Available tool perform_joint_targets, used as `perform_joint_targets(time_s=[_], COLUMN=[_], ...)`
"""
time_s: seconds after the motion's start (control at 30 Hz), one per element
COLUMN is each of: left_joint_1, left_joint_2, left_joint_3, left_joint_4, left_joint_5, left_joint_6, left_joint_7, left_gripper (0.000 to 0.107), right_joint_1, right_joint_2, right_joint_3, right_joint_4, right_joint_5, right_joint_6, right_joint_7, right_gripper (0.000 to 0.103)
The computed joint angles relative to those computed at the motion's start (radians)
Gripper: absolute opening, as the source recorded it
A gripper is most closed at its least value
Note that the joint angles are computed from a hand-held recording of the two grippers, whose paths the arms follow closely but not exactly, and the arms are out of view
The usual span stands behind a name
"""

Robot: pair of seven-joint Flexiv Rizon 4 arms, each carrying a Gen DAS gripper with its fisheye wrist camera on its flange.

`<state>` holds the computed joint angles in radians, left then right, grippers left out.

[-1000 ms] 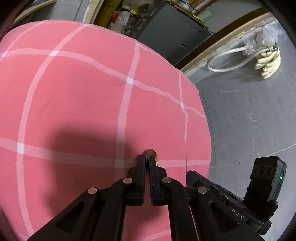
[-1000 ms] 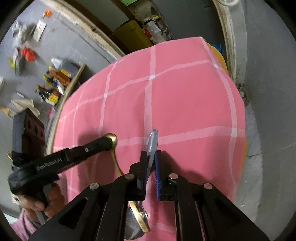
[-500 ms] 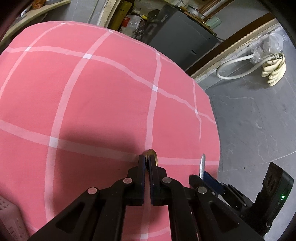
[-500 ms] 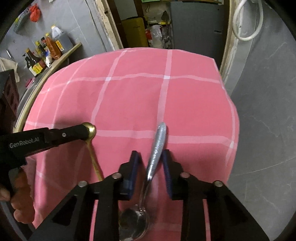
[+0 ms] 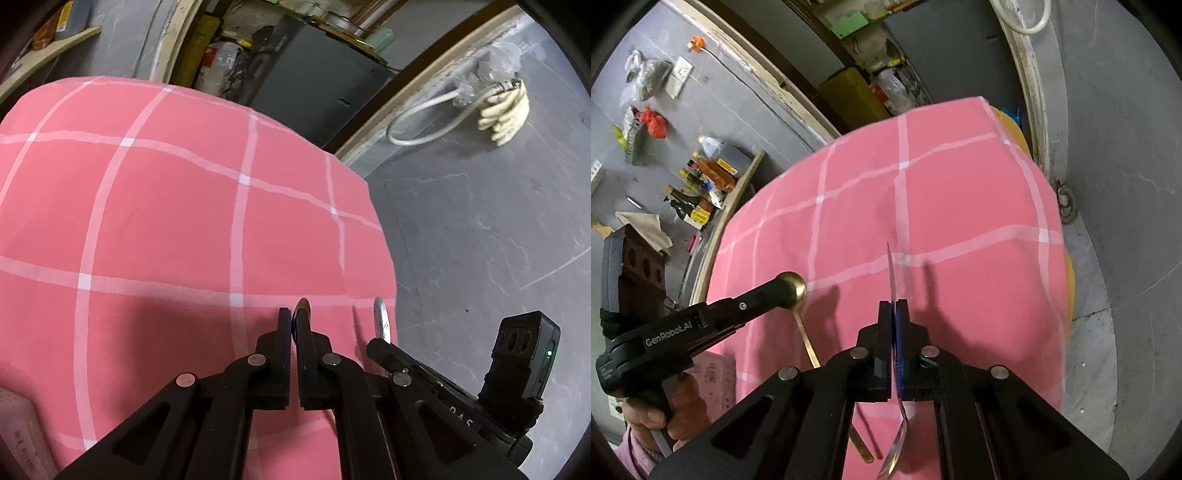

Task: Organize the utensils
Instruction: 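Lift the gold spoon with the left gripper while the right gripper lifts the silver spoon, then carry both spoons over the white utensil holder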

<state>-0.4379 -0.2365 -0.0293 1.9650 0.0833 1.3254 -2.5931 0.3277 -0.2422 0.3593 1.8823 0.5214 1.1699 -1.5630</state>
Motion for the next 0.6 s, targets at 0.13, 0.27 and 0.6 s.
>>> perform_joint_targets(time_s=[0.13,0.27,0.6], left_joint_1=[-0.022,-0.037,0.027], left_joint_2=[0.030,0.083,0.271], left_joint_3=[0.019,0.030,-0.070], left_joint_4=[-0.011,-0.046,-0.094], left_joint_5=[0.057,0.182,0.407], left_joint_6=[-0.031,-0.123,-0.345], left_joint_7=[-0.042,-0.117,-0.199], left_gripper=[0.003,0.003,0.003], right_joint_1=[-0.012,0.013,0.104], right_joint_2=[0.049,0.090,0.193], right_joint_3=[0.014,0.011,-0.001], right_joint_4=[0.038,0.055,0.095], right_joint_5=[0.054,0.074,0.033], right_joint_6=[0.033,0.094,0.230], right_joint_7=[-0.033,-0.033,0.030], right_gripper=[0.002,0.002,0.002])
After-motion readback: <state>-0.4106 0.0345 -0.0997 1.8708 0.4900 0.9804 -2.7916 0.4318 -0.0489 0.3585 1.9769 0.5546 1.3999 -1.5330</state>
